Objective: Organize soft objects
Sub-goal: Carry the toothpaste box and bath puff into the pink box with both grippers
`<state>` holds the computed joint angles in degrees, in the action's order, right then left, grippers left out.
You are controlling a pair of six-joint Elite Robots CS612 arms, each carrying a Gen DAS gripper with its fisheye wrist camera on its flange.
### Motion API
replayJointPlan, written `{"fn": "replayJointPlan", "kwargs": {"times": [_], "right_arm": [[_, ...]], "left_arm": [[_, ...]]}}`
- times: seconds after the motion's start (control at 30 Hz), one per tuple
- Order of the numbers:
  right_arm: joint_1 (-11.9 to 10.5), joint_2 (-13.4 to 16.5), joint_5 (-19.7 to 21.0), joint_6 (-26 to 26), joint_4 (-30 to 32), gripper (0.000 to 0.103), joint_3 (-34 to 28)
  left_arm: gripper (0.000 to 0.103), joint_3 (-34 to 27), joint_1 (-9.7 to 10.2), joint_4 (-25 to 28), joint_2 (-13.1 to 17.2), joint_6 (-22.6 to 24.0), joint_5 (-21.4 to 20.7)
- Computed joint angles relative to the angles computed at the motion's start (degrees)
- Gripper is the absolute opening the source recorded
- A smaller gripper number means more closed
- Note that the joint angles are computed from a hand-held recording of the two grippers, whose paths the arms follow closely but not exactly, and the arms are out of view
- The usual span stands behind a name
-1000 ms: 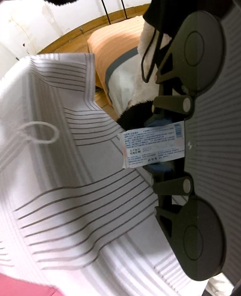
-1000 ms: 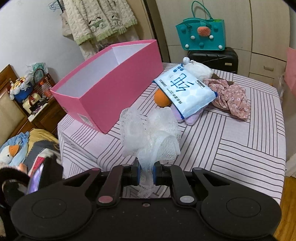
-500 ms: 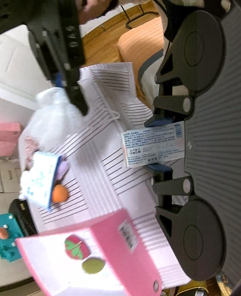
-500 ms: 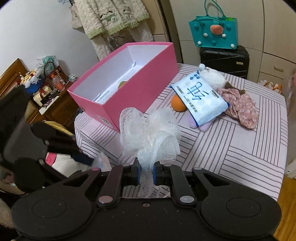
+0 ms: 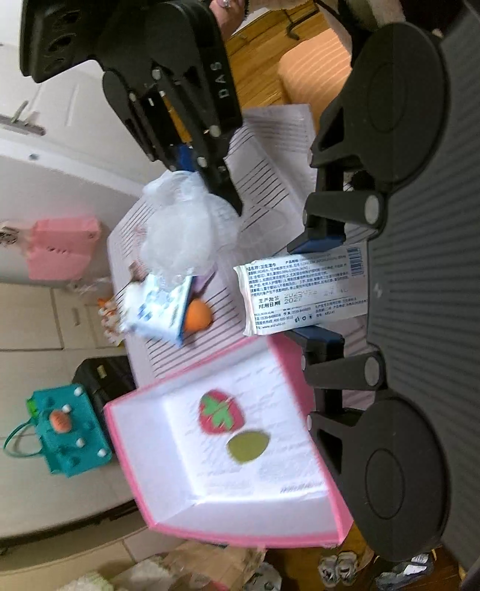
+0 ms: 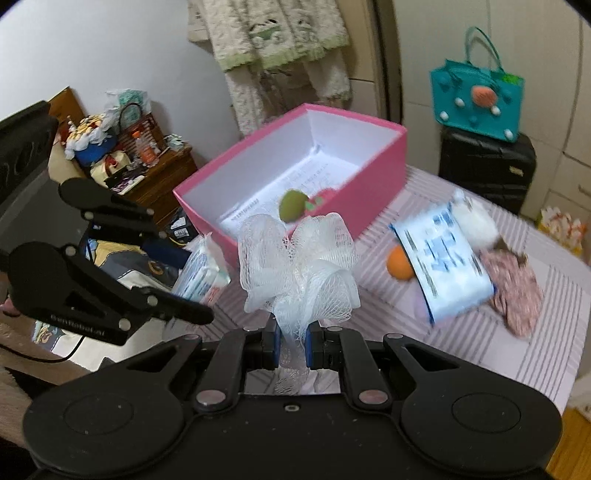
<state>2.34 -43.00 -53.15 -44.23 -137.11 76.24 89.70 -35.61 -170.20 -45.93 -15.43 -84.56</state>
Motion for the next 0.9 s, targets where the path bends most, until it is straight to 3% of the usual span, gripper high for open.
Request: {"fn": "replayJointPlan", "kwargs": {"times": [0.23, 0.43, 0.63, 0.73, 0.9], "right_arm": [[1.6, 2.3, 1.3, -2.1, 1.5, 0.014, -5.5], [3.1, 5.4, 2.4, -2.6, -1.0, 0.014, -10.7], [5.0, 10.9, 1.4, -2.1, 1.0, 0.014, -20.1], [6.2, 15.1, -0.9, -2.8, 7.4, 0.014, -28.4], [7.9, 22.9, -5.2, -3.5, 17.8, 0.014, -43.5]], "left_arm": [[0.039, -0.3, 1.82, -4.6, 0.3, -0.4, 4.3], [0.039, -3.2, 4.5, -9.4, 3.9, -4.8, 5.2], [0.039, -9.3, 6.41, -5.3, 7.7, -4.9, 7.4], [0.039, -12.2, 7.49, -2.1, 9.2, -4.7, 6.8], [0.039, -16.7, 8.4, 2.9, 11.5, -1.8, 9.3]]}}
